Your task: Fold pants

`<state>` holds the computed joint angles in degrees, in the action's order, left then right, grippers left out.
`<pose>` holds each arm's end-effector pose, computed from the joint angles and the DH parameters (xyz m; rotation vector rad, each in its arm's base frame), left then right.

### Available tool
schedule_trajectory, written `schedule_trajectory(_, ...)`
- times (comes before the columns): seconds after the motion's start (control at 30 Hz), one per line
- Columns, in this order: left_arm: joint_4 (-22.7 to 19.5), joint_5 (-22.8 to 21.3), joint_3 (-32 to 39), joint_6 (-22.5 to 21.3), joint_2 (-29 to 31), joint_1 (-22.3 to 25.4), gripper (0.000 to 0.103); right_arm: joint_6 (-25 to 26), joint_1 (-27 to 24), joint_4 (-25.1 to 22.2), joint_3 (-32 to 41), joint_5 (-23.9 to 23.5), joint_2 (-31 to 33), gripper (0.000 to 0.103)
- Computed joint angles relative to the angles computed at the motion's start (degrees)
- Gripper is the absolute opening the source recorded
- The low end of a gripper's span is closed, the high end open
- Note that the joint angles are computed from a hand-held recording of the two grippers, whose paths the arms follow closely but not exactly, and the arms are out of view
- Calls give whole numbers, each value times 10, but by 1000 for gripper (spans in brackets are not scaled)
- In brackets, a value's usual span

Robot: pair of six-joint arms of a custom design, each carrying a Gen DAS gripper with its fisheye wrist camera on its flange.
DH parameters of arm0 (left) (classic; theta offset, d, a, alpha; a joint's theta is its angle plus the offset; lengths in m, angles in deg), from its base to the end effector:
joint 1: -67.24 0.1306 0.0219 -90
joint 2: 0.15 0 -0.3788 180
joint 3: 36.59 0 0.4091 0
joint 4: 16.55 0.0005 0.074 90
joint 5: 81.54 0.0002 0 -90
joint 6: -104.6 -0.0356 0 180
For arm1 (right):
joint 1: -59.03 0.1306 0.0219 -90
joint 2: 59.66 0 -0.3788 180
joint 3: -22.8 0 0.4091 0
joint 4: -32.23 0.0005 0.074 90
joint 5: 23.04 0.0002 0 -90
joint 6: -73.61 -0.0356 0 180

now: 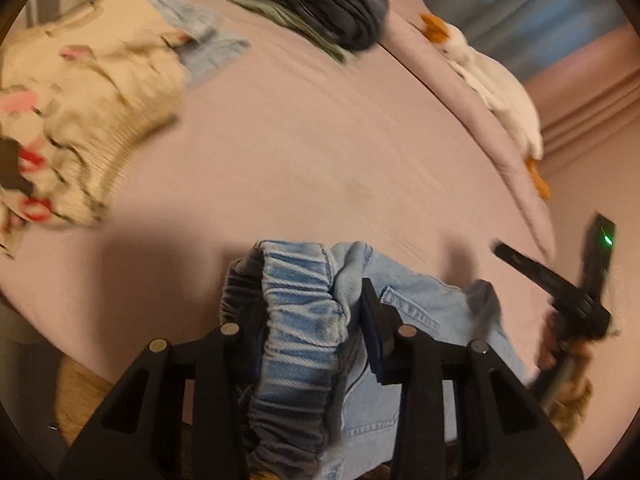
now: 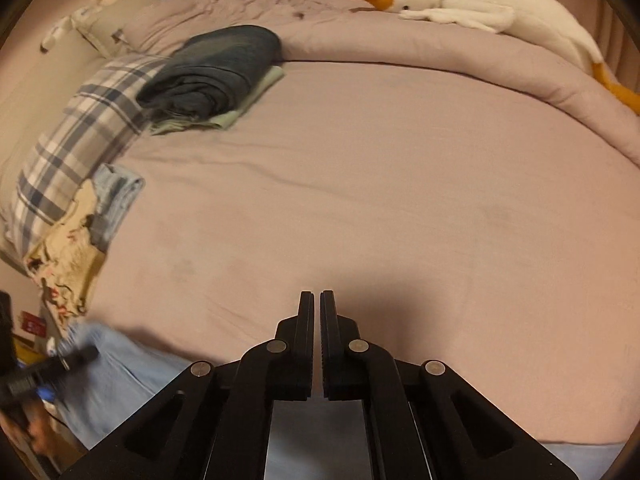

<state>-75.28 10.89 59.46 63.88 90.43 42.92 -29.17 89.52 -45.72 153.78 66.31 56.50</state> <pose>0.4533 -0.2071 0.4605 -0.5432 2.5391 -0.5606 0.5462 0.3215 0.4774 -0.4190 2.6659 0.2519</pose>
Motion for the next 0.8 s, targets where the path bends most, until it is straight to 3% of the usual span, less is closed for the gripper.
schedule_trajectory(0.23, -33, -59, 12, -46, 35, -14, 46, -30, -19, 5, -58, 6, -48, 4)
schedule_trajectory(0.3, -43, -62, 17, -46, 39, -14, 48, -44, -23, -2, -76, 15, -59, 10)
schedule_trajectory(0.47, -64, -47, 30, -45, 41, -1, 59, -85, -39, 11, -152, 17, -114, 53)
schedule_trajectory(0.53, -97, -77, 51, -44, 43, -3, 75, -108, -51, 29, -191, 21, -149, 61)
schedule_trajectory(0.63, -106, -157, 70, -44, 35, -20, 85, -150, -81, 45, -250, 45, -203, 68)
schedule_trajectory(0.67, -105, -163, 78, -47, 35, -22, 86, -166, -95, 47, -268, 55, -220, 68)
schedule_trajectory(0.8, -67, -121, 113, -62, 44, -37, 86, -243, -154, 44, -334, 106, -286, 68)
